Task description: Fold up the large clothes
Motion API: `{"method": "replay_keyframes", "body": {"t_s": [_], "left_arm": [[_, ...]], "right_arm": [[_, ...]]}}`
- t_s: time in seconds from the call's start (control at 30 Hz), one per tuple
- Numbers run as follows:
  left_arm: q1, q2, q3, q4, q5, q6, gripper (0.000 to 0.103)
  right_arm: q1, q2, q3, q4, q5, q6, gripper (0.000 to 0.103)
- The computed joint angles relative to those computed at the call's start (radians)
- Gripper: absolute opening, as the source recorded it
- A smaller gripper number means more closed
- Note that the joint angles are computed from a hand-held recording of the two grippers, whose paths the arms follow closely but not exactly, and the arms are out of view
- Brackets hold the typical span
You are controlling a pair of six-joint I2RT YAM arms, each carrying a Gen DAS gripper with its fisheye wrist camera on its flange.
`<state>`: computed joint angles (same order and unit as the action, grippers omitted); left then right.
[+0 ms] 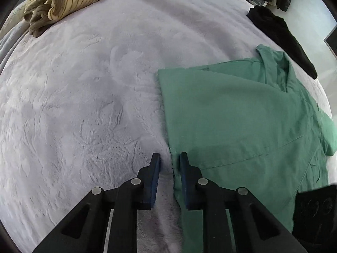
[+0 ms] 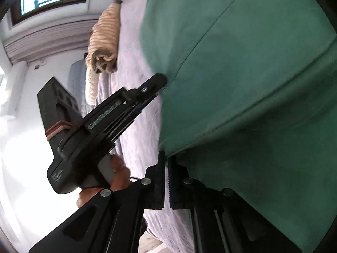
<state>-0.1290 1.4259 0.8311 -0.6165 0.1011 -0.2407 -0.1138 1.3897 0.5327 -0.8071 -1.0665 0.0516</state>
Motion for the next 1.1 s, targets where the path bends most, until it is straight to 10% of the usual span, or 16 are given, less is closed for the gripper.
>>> {"method": "replay_keyframes", "body": {"t_s": [0.17,0.37,0.4,0.47,0.5,0.8,0.93,1.1], "left_arm": [[-0.037,0.005,-0.033,0.059,-0.055,-0.035,0.021],[-0.079,-0.162,-0.052,-0.054,-0.141,-0.093,0.021],[-0.082,-0.193,-0.050,-0.076,-0.146,-0.102,0.021],[-0.121,-0.254,-0.046,-0.121,-0.173,-0.145,0.021],[-0.135,-0.270,-0.036,-0.138,-0.183,-0.154,0.021],[-0.353,-0.179,-0.108,-0.090,-0.319,-0.337,0.021],[-0.343,-0.164,-0.149,-0.048,-0.321,-0.373,0.021],[-0.359,-0.122,-0.124,-0.059,-0.342,-0.370,0.021]], "right_arm": [[0.086,0.038,-0.106,0.121,0.028,0.057,0.000],[-0.165,0.007,0.099,-0.476,0.182,-0.536,0.008],[-0.236,0.022,0.151,-0.535,0.209,-0.607,0.014],[-0.434,0.059,0.298,-0.625,0.288,-0.738,0.066],[-0.506,0.077,0.360,-0.634,0.309,-0.767,0.067],[-0.790,0.398,0.803,-0.441,0.419,-0.475,0.063],[-0.811,0.536,0.939,-0.520,0.396,-0.488,0.005],[-0.847,0.474,0.907,-0.536,0.418,-0.621,0.004]]}}
